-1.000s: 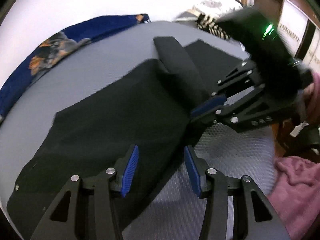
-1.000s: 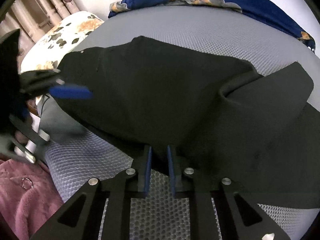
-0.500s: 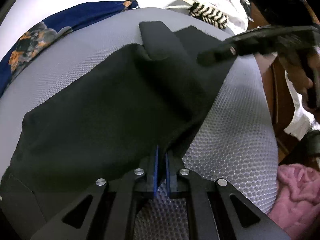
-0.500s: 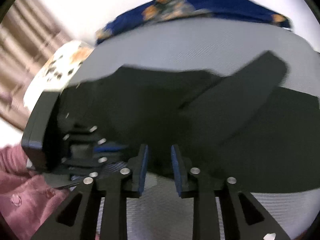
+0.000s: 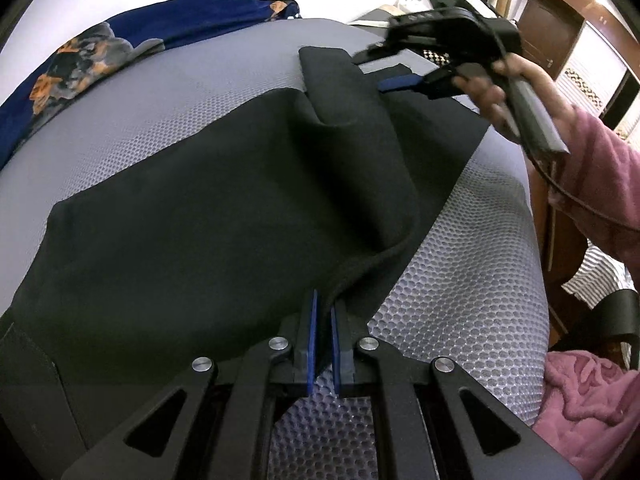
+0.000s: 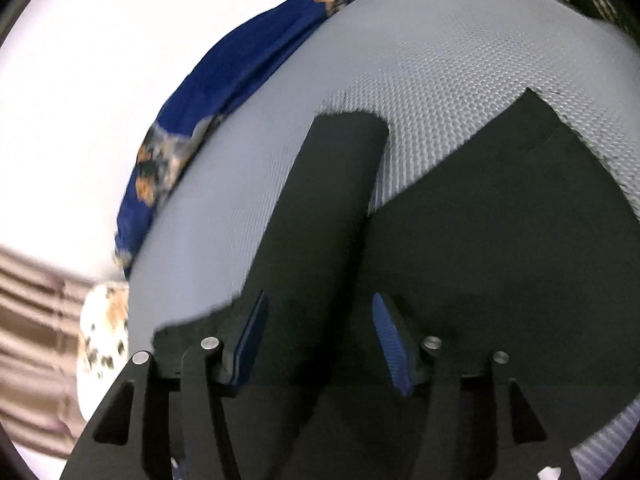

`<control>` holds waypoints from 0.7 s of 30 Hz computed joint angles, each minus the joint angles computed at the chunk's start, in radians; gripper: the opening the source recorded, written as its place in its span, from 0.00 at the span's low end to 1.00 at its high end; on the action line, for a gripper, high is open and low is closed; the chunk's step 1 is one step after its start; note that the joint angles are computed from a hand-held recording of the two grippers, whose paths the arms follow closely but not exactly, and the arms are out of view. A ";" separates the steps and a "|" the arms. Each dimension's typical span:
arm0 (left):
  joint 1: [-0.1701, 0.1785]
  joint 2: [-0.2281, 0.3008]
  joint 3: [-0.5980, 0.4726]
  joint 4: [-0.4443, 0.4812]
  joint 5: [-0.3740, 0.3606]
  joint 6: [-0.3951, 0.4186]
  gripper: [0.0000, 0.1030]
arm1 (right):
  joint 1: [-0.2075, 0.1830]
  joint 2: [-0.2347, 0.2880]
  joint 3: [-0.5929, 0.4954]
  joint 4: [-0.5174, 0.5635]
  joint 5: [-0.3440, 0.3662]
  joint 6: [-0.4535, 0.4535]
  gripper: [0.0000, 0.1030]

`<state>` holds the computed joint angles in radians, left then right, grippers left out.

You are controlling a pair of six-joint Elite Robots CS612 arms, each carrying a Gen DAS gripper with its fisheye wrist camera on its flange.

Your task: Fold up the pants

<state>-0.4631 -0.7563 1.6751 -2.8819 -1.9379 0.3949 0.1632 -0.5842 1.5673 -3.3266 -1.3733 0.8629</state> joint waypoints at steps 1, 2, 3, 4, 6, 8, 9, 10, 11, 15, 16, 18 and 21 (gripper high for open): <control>0.001 0.001 -0.002 0.003 -0.002 -0.002 0.06 | -0.002 0.008 -0.015 0.009 0.004 0.011 0.51; 0.001 0.002 -0.004 0.004 -0.004 -0.007 0.06 | -0.003 0.012 -0.025 0.031 0.001 0.018 0.50; 0.003 0.004 -0.007 0.007 -0.008 -0.013 0.06 | 0.000 0.014 -0.034 0.049 -0.009 0.020 0.49; 0.004 0.005 -0.009 0.008 -0.013 -0.019 0.06 | 0.005 0.012 -0.041 0.065 -0.034 -0.001 0.29; 0.008 0.009 -0.012 0.004 -0.023 -0.032 0.06 | 0.008 -0.004 -0.048 0.133 -0.050 -0.056 0.08; 0.013 0.015 -0.017 0.001 -0.039 -0.053 0.06 | 0.013 -0.014 -0.054 0.145 -0.065 -0.071 0.08; 0.015 0.016 -0.017 -0.002 -0.046 -0.061 0.06 | 0.016 -0.022 -0.061 0.165 -0.077 -0.090 0.08; 0.017 0.018 -0.018 0.000 -0.053 -0.066 0.06 | 0.021 -0.030 -0.071 0.199 -0.097 -0.114 0.08; 0.019 0.019 -0.019 0.002 -0.059 -0.070 0.06 | 0.027 -0.038 -0.088 0.243 -0.121 -0.137 0.08; 0.024 0.019 -0.018 -0.016 -0.073 -0.089 0.06 | 0.040 -0.026 -0.189 0.364 -0.119 -0.205 0.11; 0.026 0.019 -0.016 -0.021 -0.078 -0.099 0.06 | 0.043 -0.009 -0.234 0.392 -0.100 -0.226 0.13; 0.030 0.021 -0.017 -0.027 -0.083 -0.122 0.06 | 0.047 0.028 -0.311 0.411 -0.052 -0.259 0.13; 0.034 0.023 -0.017 -0.036 -0.087 -0.148 0.06 | 0.050 0.072 -0.405 0.442 0.006 -0.291 0.34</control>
<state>-0.4287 -0.7330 1.6585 -2.9180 -2.0250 0.2471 0.2128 -0.5125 1.1624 -2.8850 -1.3675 0.5721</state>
